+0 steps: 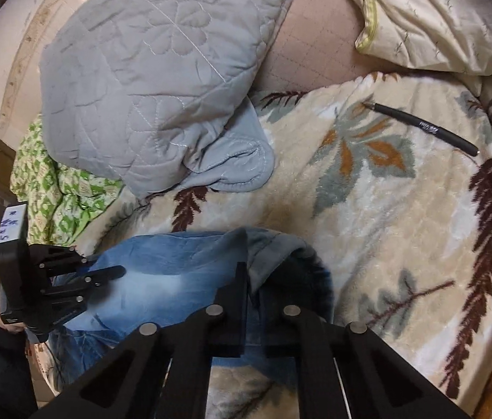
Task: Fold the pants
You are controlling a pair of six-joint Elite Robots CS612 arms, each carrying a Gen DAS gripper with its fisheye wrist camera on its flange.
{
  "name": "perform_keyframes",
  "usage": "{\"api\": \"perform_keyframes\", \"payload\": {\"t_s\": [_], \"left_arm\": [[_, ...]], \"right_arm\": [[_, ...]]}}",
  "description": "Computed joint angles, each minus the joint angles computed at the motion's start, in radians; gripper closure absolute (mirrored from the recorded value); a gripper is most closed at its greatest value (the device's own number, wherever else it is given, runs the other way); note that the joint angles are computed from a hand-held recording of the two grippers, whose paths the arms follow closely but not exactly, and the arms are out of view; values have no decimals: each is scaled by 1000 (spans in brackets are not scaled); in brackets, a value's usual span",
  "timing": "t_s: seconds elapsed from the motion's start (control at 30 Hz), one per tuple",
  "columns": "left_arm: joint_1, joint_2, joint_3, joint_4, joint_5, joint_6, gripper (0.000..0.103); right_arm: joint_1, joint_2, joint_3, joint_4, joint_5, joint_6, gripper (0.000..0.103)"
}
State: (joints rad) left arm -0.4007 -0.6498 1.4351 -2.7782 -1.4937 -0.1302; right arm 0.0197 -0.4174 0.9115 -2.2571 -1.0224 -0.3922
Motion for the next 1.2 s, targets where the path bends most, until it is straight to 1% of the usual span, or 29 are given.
{"api": "perform_keyframes", "payload": {"t_s": [0.1, 0.2, 0.23, 0.37, 0.4, 0.5, 0.6, 0.73, 0.83, 0.93, 1.03, 1.2], "left_arm": [[-22, -47, 59, -67, 42, -1, 99], [-56, -103, 133, -138, 94, 6, 99], [-63, -113, 146, -149, 106, 14, 99], [-139, -168, 239, -224, 208, 29, 99], [-160, -178, 262, -244, 235, 25, 99], [-210, -194, 318, -303, 277, -5, 99], [-255, -193, 362, -359, 312, -30, 99], [-295, -183, 407, -411, 309, -80, 99], [-319, -172, 427, -419, 296, -106, 99], [-330, -158, 434, -423, 278, -118, 99], [-333, -143, 439, -444, 247, -144, 99], [-341, -115, 431, -415, 215, -179, 99]], "right_arm": [[-11, -39, 60, -43, 15, -18, 99], [-24, -97, 147, -106, 27, -64, 99], [-29, -121, 185, -132, 24, -83, 99], [-48, -223, 354, -251, -20, -192, 100], [-56, -256, 414, -291, -34, -224, 100], [-80, -314, 533, -376, -43, -269, 100], [-110, -358, 638, -441, -36, -298, 100], [-138, -382, 738, -510, -57, -310, 100], [-148, -383, 776, -516, -81, -310, 100], [-150, -378, 795, -511, -114, -312, 100], [-147, -374, 805, -512, -149, -323, 100], [-135, -371, 827, -547, -215, -361, 100]]}}
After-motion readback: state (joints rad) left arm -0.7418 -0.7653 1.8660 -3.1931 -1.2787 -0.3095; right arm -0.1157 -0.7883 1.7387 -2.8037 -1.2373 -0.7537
